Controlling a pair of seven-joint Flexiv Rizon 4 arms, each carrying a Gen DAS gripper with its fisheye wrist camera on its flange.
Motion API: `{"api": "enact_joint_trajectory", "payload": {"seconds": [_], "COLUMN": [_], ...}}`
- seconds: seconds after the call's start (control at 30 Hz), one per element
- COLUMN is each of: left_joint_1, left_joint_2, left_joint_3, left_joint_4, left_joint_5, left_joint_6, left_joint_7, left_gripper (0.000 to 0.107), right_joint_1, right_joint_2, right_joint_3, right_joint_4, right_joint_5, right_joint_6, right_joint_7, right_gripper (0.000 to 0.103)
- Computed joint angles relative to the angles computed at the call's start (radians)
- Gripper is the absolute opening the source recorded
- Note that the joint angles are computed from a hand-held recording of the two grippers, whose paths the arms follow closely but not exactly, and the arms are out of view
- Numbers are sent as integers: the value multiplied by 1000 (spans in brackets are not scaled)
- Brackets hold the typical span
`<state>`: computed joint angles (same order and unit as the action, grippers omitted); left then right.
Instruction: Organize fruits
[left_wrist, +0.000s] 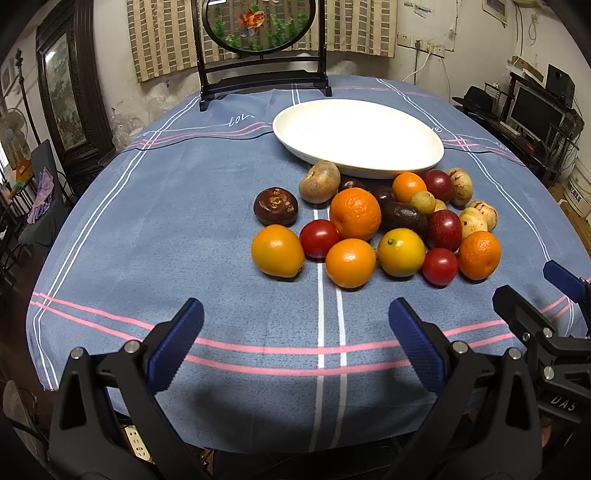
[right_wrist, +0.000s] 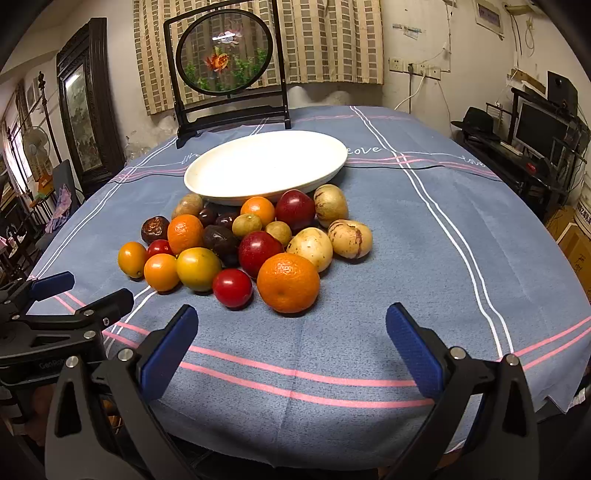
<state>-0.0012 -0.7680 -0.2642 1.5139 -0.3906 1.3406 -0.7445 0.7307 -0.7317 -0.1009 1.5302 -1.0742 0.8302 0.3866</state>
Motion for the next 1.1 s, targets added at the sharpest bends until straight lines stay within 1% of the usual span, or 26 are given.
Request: {"api": "enact_joint_trajectory", "payload": {"seconds": [0.47,1.1], "left_joint_1": [8,6], "left_joint_2": [7,7], "left_joint_3": [-11,-7], "left_joint_4": [13,13], "left_joint_5": [-3,-3], "left_joint_6": [9,6], "left_joint_7": [7,5], "left_gripper": [101,101], "right_joint_1": [-1,-1], "right_joint_2": [2,-1], "right_joint_3": [1,1], "right_joint_4": [3,1], "right_joint_5": [-4,2], "right_joint_6": [5,14], "right_joint_7": [8,3], "right_gripper": [102,102]}}
